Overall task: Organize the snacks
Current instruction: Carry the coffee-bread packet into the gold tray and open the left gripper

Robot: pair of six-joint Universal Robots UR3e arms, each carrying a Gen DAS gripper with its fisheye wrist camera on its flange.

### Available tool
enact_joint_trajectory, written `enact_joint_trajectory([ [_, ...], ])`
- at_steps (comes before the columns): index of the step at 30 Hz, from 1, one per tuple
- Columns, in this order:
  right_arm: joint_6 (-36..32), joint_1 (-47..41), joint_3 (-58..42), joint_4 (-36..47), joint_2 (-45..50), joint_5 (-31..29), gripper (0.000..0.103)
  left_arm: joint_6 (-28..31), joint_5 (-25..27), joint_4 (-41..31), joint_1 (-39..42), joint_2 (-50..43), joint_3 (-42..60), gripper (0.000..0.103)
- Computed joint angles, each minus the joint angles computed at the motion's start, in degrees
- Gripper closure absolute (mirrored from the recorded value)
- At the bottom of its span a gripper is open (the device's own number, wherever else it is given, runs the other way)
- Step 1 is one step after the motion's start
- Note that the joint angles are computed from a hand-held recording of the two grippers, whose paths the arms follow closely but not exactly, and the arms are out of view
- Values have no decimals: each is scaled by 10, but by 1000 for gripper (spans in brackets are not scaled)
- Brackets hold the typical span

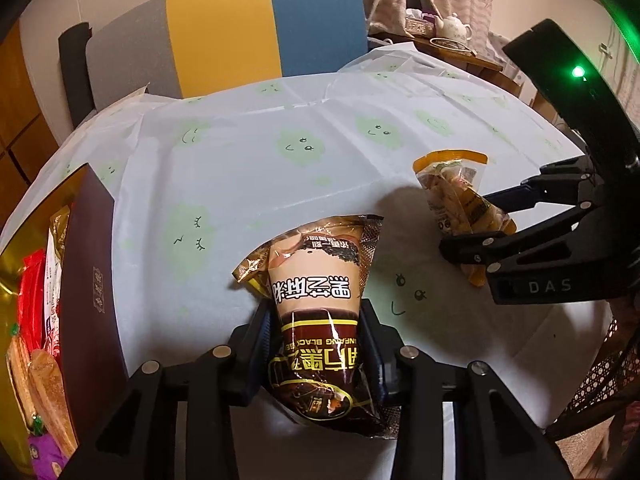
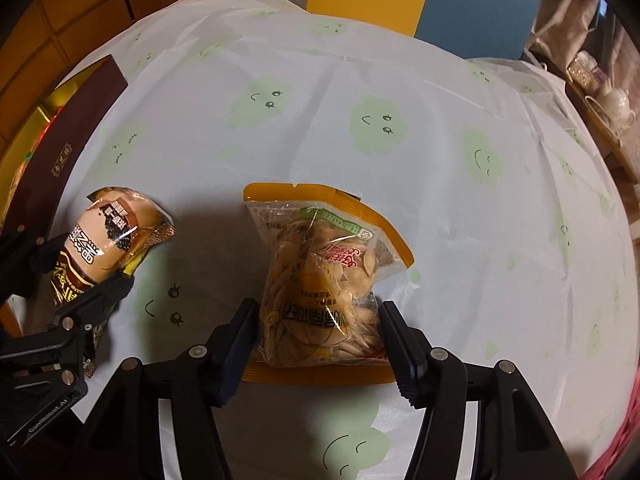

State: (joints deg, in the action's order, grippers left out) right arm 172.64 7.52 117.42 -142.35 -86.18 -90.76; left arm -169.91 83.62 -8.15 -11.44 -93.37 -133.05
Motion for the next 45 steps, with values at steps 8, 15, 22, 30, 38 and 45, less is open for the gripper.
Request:
enact_joint_trajectory([
  [8,28,29,5,-7,2,-12,42,3,-13,-12,4,22,-12,63],
  [15,21,31,3,-6,2,-17,42,6,-33,-36,20,75,-35,64],
  [22,11,17,12,-14,0,-6,42,14,-54,-56,32,128,-59,64],
  [30,3,25,25,-41,0,-23,42,29,-90,-114,61,214,-73,64],
  [38,9,39,22,-41,1,-34,42,32,-104,-190,103,290,-52,64],
  [45,10,62,32,-64,4,-59,42,52,-119,-260,150,360,-44,64],
])
